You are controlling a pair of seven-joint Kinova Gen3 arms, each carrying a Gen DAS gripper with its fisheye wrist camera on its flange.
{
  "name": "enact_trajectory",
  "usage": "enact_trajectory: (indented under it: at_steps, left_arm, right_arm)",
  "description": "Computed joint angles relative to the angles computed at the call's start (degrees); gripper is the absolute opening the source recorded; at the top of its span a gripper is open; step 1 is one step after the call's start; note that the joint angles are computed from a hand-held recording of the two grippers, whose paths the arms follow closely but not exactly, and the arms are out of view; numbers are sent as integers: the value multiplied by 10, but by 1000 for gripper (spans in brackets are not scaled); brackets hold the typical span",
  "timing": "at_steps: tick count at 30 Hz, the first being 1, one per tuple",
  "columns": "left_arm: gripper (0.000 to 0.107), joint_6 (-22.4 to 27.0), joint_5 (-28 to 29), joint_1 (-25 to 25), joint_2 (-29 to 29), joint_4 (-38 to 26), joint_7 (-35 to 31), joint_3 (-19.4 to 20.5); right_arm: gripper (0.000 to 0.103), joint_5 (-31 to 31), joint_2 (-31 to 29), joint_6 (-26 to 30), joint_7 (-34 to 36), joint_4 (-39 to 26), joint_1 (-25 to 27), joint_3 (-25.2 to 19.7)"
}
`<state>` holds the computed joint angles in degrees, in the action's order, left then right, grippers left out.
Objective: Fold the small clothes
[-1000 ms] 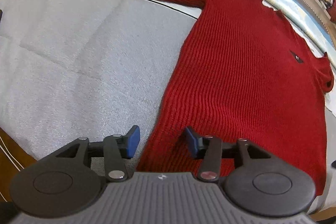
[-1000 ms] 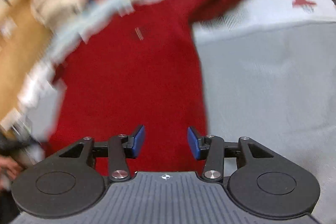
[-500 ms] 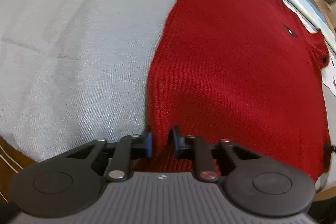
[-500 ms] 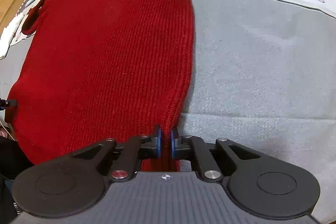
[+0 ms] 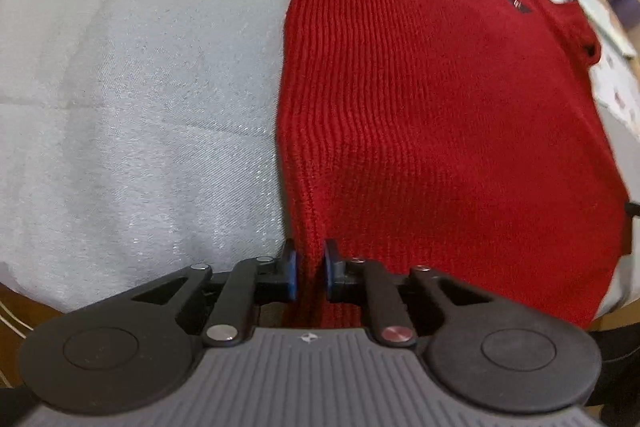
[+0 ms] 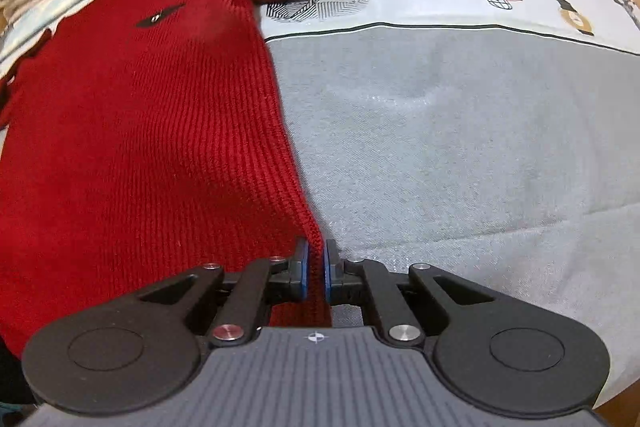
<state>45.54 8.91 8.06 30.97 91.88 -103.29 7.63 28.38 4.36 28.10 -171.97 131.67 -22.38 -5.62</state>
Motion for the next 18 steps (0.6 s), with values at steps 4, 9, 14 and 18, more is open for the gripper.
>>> enact_trajectory:
  at_steps: [4,9,14,18]
  left_arm:
    - [51,-75,0,7,-28,33,6,-3]
    - [54,-147,87,-64,-47,76,-103,75]
    - [52,-62,25,6,-5,27,-77,19]
    - [55,-60,-13,34,0,15,-66,11]
  right_arm:
    - [10,59,-16,8,-44,14,1,-9]
    - [14,138,-57,5,-129,35,17,-40]
    - [17,94,-20,-9,-38,19,137,-163]
    - [34,28,42,71,53,-26,159,-204]
